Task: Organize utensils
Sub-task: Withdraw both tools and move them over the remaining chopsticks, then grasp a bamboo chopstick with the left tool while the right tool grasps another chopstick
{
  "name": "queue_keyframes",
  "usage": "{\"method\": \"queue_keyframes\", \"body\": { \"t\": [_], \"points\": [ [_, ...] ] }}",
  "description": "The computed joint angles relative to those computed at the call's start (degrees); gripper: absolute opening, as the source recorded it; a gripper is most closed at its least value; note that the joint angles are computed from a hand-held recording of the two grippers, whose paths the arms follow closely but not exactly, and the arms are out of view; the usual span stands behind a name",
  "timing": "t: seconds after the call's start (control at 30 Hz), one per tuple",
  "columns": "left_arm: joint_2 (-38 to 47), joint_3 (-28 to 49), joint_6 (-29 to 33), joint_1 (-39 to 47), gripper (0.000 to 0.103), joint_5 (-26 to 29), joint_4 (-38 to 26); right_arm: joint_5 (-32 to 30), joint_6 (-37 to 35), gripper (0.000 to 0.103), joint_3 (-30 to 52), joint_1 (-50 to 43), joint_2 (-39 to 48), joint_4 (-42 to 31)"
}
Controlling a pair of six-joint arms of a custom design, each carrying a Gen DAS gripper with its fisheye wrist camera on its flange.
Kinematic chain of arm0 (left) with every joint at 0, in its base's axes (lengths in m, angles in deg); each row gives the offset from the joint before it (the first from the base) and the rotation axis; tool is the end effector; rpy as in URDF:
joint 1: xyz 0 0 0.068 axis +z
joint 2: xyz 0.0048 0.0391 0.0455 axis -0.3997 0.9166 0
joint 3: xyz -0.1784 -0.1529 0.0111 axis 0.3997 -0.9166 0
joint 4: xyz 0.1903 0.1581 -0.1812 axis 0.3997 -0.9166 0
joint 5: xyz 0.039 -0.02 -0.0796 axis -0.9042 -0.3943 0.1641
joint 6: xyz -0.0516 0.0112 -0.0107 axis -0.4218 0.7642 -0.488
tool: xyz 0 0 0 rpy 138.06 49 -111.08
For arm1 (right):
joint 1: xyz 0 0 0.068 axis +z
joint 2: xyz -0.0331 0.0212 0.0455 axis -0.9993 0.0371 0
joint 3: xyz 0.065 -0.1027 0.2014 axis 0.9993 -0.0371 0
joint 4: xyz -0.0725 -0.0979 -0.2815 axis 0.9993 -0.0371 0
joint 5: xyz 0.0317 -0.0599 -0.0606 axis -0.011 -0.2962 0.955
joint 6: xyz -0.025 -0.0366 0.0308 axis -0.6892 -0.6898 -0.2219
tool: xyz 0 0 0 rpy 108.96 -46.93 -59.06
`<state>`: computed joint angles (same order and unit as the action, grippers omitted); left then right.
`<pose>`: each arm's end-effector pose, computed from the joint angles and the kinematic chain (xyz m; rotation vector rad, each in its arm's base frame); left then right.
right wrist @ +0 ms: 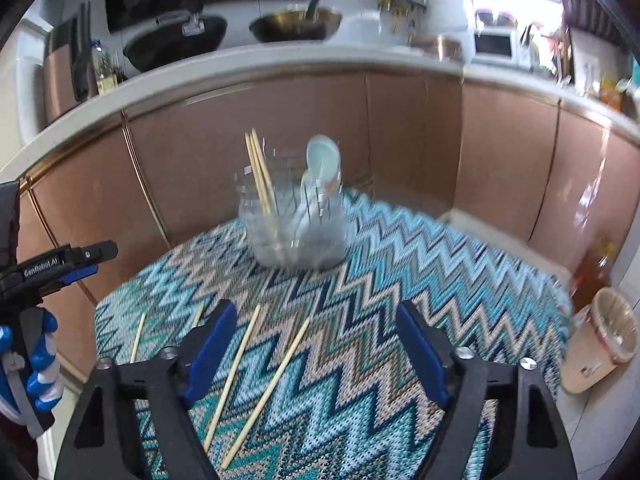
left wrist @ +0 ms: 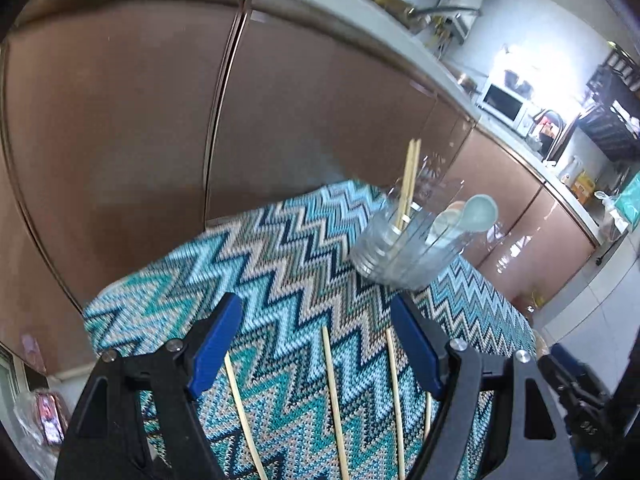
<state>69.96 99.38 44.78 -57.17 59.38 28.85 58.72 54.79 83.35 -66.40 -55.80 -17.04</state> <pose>0.2767 -0.1832 0.2151 0.1487 2.3396 -0.5109 0.1334 0.0412 0.2206 0.2230 2.2331 0.0944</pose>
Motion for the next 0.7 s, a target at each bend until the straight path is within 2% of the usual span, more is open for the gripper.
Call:
{"method": "queue_keyframes", "body": {
  "t": [0.13, 0.2, 0.33, 0.5, 0.7],
  "points": [
    [6.6, 4.4, 0.36, 3.01, 0.075, 5.79, -2.04, -13.57, -3.54, 0.063, -1.38, -9.35, 4.17, 3.75],
    [9.53, 6.58, 0.62, 3.77, 0.074, 8.16, -2.9, -19.49, -5.34, 0.053, -1.68, -13.03, 7.87, 6.33],
    [15.95, 12.39, 2.41, 3.57, 0.072, 11.78, -6.47, -28.28, -8.27, 0.039, -0.87, -17.33, 18.06, 12.31],
    [27.08, 22.52, 4.08, 3.25, 0.051, 15.93, -13.96, -34.33, -10.21, 0.022, 3.46, -19.94, 34.64, 18.36],
    [37.15, 32.89, 5.76, 2.54, 0.04, 16.95, -20.84, -36.65, -12.15, 0.012, 10.19, -21.07, 51.05, 21.05]
  ]
}}
